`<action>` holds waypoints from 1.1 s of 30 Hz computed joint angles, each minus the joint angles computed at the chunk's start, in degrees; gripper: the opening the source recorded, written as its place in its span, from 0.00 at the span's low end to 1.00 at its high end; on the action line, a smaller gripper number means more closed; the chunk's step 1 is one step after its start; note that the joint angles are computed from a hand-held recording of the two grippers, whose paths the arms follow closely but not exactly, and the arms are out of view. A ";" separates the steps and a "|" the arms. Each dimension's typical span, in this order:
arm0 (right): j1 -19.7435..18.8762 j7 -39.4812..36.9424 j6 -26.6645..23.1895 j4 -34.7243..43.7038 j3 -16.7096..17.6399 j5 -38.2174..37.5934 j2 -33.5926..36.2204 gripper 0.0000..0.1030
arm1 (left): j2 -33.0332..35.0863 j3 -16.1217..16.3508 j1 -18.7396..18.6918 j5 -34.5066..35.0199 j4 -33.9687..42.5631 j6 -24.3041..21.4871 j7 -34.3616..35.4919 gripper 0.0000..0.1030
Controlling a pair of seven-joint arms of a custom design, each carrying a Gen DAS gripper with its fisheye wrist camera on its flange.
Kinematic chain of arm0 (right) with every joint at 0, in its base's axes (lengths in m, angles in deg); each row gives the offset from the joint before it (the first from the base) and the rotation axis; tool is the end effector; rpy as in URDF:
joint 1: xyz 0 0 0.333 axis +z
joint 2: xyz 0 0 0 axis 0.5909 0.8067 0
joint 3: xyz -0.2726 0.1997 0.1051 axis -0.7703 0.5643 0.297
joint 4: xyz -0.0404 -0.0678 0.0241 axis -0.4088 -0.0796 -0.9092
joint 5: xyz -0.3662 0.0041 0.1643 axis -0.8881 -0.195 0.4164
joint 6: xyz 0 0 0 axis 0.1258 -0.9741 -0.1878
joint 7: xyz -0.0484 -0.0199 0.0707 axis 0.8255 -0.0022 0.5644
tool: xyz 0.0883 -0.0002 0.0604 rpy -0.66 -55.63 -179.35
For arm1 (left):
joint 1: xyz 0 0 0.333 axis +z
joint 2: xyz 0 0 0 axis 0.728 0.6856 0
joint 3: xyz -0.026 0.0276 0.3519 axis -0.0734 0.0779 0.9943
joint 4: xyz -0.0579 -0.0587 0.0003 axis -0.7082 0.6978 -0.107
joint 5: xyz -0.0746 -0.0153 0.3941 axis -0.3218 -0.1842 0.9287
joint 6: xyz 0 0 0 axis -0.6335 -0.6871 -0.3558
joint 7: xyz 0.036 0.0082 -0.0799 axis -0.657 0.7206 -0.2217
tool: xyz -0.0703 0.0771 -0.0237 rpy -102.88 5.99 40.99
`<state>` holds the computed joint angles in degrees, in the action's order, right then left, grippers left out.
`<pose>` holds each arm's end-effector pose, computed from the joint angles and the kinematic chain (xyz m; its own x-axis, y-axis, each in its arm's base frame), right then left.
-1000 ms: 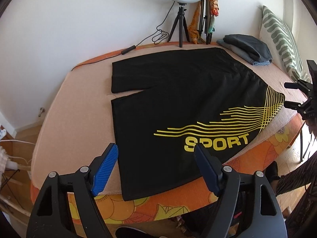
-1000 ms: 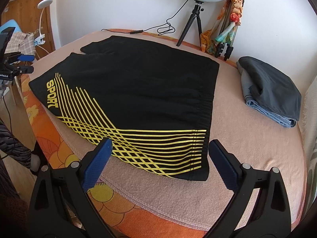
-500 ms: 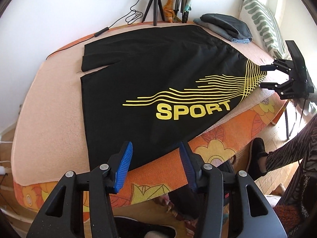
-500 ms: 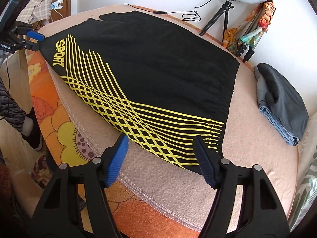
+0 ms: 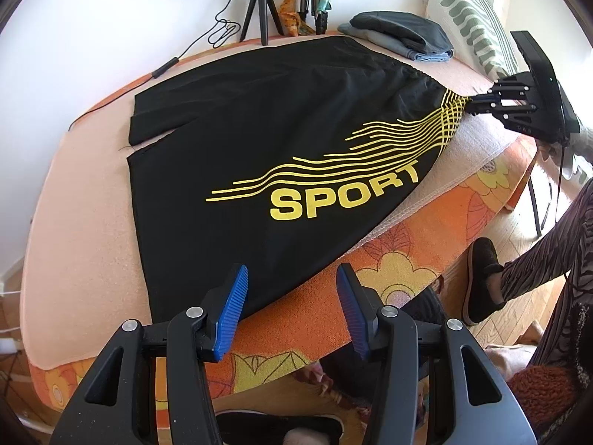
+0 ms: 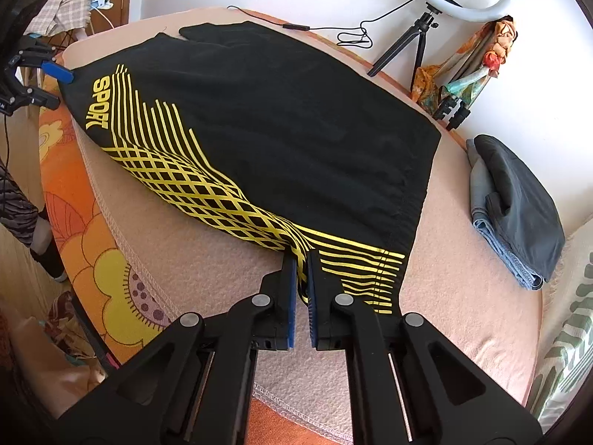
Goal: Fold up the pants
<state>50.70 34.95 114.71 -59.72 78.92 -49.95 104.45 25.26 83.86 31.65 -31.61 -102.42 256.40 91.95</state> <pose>0.6807 0.2113 0.3209 0.7582 -0.5691 0.3183 -0.3473 -0.7656 -0.5416 0.5467 -0.2551 0.3120 -0.2359 -0.9714 -0.0280 -0.8005 0.2105 -0.5612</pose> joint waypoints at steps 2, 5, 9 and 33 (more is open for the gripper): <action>-0.78 -0.02 0.29 0.52 1.15 1.02 -0.19 0.04 | 0.15 0.08 -0.42 0.46 0.36 -1.32 0.20 0.47; -1.03 0.50 0.37 1.60 1.75 2.11 -0.14 0.04 | 0.26 0.69 -1.13 2.27 0.94 -2.41 -1.24 0.48; -1.91 -0.13 1.43 2.05 3.47 3.55 -0.33 0.04 | 0.50 1.55 -2.44 6.72 2.60 -6.98 -5.52 0.48; -5.44 -3.34 7.17 -0.09 8.94 9.39 -1.93 0.04 | -0.98 1.59 0.36 28.75 6.24 -6.75 -29.44 0.00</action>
